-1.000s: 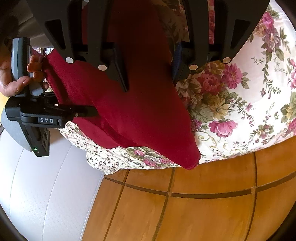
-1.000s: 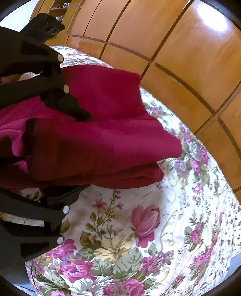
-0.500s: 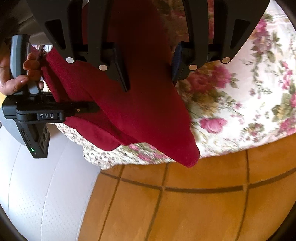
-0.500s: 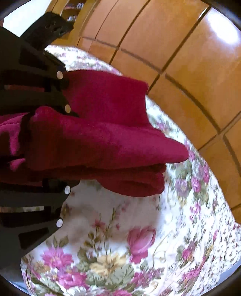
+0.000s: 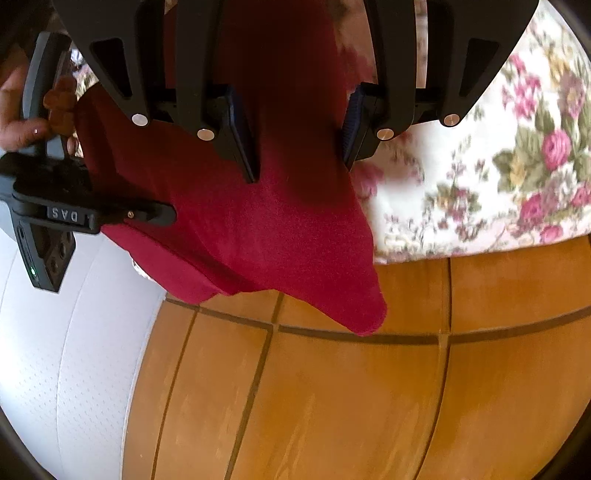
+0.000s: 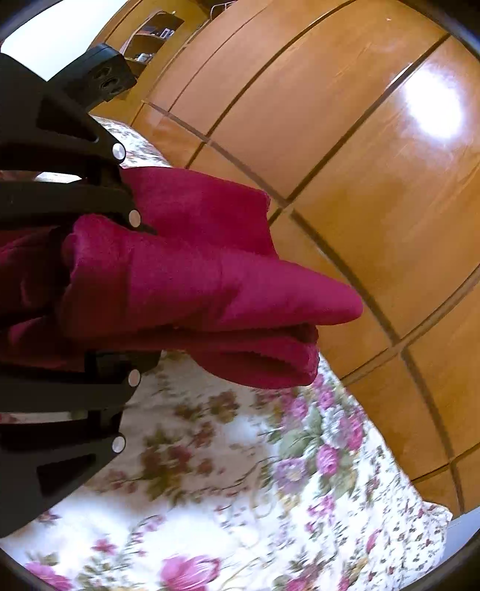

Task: Fold small clothes
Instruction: 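Lower the folded red bundle onto the bedspread and open both tools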

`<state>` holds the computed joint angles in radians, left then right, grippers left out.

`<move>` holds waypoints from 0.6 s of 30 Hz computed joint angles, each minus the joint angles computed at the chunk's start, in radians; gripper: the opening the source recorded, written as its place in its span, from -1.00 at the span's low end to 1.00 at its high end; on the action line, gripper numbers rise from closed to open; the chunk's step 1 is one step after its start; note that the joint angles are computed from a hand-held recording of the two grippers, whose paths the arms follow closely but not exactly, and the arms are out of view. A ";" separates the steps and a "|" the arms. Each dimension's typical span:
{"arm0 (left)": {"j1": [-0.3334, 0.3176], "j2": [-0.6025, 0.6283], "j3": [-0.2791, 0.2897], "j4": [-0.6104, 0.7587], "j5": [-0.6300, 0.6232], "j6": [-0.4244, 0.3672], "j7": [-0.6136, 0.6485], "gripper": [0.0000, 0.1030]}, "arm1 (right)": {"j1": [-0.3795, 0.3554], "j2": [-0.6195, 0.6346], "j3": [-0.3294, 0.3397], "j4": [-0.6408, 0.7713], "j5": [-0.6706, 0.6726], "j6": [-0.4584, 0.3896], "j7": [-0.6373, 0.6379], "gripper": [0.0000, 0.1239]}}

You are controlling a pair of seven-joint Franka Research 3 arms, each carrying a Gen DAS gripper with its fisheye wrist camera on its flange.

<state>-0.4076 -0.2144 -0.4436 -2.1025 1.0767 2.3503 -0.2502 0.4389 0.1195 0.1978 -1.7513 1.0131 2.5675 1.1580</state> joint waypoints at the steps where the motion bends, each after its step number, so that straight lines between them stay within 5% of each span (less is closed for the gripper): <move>1: 0.007 0.010 0.007 0.012 0.014 0.011 0.008 -0.17 | -0.001 0.007 -0.001 0.010 0.006 0.010 0.000 -0.45; 10: 0.006 0.240 0.081 0.207 0.100 0.104 0.155 -0.17 | -0.036 0.104 -0.026 0.091 -0.104 0.084 0.082 -0.45; 14: -0.048 0.355 0.124 0.299 0.076 0.012 0.243 -0.17 | -0.034 0.159 -0.056 0.114 -0.278 0.053 0.273 -0.40; 18: -0.072 0.346 0.166 0.269 0.073 0.038 0.195 0.30 | -0.032 0.159 -0.081 0.079 -0.425 0.049 0.468 0.32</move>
